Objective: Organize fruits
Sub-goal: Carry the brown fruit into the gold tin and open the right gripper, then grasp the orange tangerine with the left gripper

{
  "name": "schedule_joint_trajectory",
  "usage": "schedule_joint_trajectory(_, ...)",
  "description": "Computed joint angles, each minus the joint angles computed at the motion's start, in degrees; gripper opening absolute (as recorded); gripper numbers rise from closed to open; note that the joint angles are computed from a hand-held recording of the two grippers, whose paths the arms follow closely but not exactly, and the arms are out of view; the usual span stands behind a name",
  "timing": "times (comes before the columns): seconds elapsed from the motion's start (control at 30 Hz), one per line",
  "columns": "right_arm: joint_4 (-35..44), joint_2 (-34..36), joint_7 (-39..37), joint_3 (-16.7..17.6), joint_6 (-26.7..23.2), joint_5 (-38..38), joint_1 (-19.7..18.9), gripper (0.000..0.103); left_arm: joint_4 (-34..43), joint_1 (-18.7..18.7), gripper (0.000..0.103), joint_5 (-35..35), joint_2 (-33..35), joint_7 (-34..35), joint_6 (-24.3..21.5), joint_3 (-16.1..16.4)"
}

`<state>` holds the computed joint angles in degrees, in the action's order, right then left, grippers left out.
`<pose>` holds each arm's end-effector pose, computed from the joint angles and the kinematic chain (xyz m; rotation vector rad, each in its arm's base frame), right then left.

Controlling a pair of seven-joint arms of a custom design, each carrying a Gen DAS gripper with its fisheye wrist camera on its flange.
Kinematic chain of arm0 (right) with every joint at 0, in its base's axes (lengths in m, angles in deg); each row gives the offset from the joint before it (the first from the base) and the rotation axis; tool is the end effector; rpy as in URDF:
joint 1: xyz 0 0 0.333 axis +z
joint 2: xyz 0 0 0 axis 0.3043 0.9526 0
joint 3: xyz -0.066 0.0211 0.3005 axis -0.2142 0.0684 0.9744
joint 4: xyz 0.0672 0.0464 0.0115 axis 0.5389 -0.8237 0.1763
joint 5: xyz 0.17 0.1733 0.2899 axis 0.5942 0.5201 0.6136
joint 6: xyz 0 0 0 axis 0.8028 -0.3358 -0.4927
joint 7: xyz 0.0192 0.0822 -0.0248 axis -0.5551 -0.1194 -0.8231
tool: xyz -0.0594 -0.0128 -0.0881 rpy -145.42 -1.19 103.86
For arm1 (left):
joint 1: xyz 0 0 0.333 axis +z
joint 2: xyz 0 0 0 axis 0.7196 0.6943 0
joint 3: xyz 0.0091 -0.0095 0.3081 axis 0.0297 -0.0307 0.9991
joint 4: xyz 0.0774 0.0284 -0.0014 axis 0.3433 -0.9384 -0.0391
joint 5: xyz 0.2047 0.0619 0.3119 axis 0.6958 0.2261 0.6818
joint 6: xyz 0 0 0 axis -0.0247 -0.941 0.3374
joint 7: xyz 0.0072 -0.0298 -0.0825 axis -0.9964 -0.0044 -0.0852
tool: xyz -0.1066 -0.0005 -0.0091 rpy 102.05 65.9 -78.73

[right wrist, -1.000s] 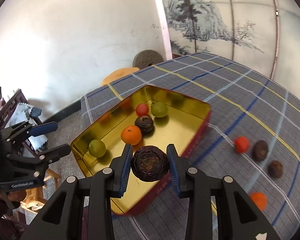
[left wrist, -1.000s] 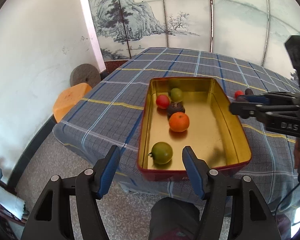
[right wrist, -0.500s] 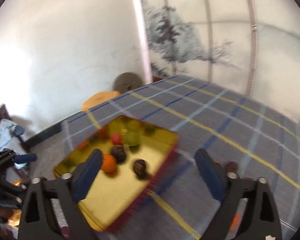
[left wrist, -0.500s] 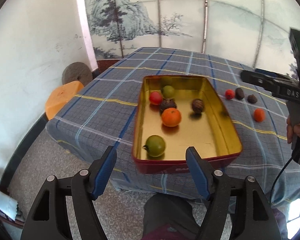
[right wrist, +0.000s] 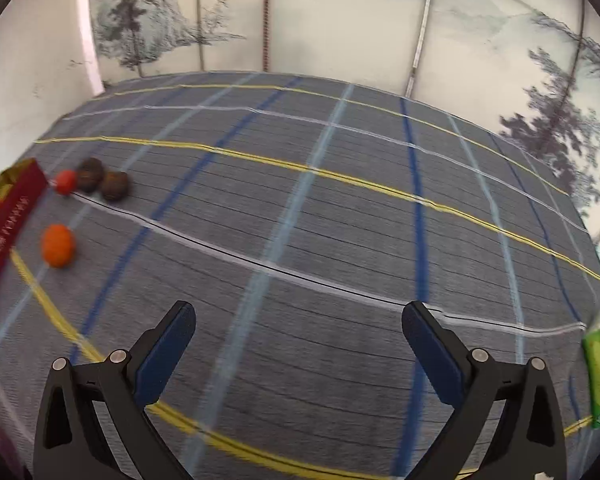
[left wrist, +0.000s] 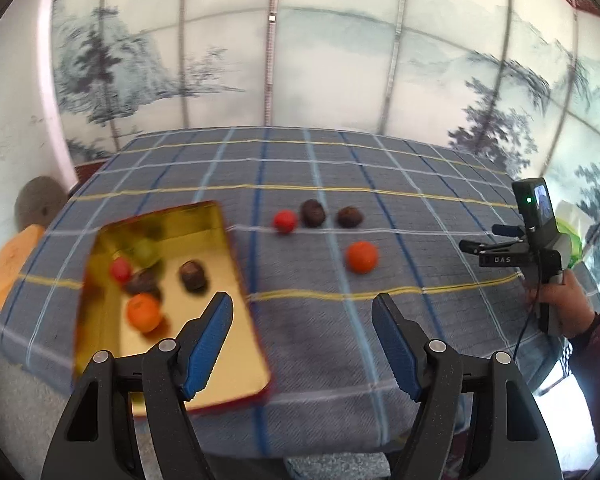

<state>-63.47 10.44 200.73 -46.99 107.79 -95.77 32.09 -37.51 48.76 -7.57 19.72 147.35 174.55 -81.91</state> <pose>0.5153 0.1664 0.4489 -1.3370 2.4079 -0.8527 0.6833 -0.1350 0.5264 -0.8927 2.5673 -1.1536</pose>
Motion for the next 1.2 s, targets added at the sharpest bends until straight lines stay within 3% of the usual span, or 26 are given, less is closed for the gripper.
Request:
schedule_joint_trajectory(0.1,-1.69,0.24,-1.07,-0.64,2.7,1.61,-0.6,0.103,2.49,-3.21,0.073,3.66,2.36,0.01,0.07,-0.88)
schedule_joint_trajectory(0.23,-3.16,-0.18,-1.96,-1.13,6.58,3.5,-1.32,0.103,10.31,-7.68,0.073,9.9,8.82,-5.33,-0.92,-0.94)
schedule_joint_trajectory(0.5,-4.78,-1.08,-1.66,-0.48,7.47,3.18,-1.84,0.103,28.19,-15.0,0.072,22.11,22.88,-15.41,-6.27,0.15)
schedule_joint_trajectory(0.6,-4.73,-1.09,-1.79,-0.44,7.48,3.27,-1.91,0.103,31.83,-15.6,0.071,23.78,26.07,-17.73,-7.88,-0.3)
schedule_joint_trajectory(0.67,-4.72,-1.13,-1.86,-0.42,7.45,3.33,-1.94,0.103,35.33,-16.21,0.062,24.81,28.6,-18.87,-9.99,-0.32)
schedule_joint_trajectory(0.7,-4.64,-1.07,-1.9,-0.41,7.43,3.35,-1.96,0.103,35.98,-16.26,0.044,25.74,29.48,-19.71,-10.32,-0.61)
schedule_joint_trajectory(0.73,-4.61,-1.03,-1.93,-0.41,7.41,3.37,-1.96,0.103,34.63,-15.57,0.036,24.35,28.94,-18.35,-9.13,-1.23)
schedule_joint_trajectory(0.87,-4.49,-1.0,-2.02,-0.43,7.37,3.51,-1.98,0.103,31.31,-14.4,0.036,23.29,26.71,-20.06,-9.02,-1.66)
schedule_joint_trajectory(1.0,-4.0,-0.63,-0.57,-0.52,6.8,3.1,-2.15,0.103,20.66,-10.69,0.036,19.05,19.51,-17.89,-4.56,-3.69)
schedule_joint_trajectory(1.13,-3.9,-0.42,3.71,-1.11,21.63,-7.08,-3.76,0.103,14.33,-8.03,0.036,15.3,14.26,-16.05,-4.43,-4.3)
schedule_joint_trajectory(1.2,0.72,3.08,-2.48,-1.27,24.79,-7.09,-3.43,0.103,12.41,-7.29,0.036,13.96,12.45,-15.46,-4.53,-4.08)
